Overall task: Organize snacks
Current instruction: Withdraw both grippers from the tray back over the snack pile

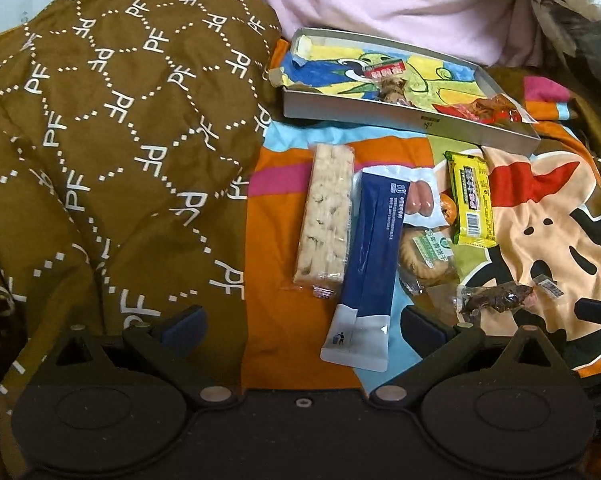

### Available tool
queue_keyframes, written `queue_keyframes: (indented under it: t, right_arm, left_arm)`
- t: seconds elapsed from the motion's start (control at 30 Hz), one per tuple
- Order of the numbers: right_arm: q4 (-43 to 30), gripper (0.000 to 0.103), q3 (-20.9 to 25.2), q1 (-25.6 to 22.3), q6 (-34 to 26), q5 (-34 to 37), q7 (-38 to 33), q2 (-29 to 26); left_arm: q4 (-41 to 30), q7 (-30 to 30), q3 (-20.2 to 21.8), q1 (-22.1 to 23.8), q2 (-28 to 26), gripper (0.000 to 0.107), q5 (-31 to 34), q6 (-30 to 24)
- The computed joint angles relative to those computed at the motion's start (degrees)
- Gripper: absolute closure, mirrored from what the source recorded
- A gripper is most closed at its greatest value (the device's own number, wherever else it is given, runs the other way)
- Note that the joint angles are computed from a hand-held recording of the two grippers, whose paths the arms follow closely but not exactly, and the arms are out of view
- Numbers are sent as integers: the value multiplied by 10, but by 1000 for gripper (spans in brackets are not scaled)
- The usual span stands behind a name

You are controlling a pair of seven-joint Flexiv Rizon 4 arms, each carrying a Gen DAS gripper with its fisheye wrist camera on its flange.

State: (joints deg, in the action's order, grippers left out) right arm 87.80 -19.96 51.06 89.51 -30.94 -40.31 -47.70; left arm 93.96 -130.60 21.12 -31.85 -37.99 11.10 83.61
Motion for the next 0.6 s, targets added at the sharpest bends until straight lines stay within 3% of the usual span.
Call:
queue_keyframes:
  t: [0.27,0.43,0.6]
  right_arm:
    - [-6,0,9,-10,-23,-13,-1,-2]
    - [-3,0,-20,1,-30,-39,6,-5]
    - [3,0,-58,17,-32,-71,18,-9]
  left_arm:
    - [-1,58,-64,47,-11,5,-26,27]
    - [4,131,-140,104,-23,5,-69,59]
    - [-4,195,-188,136,-40,5,-104,60]
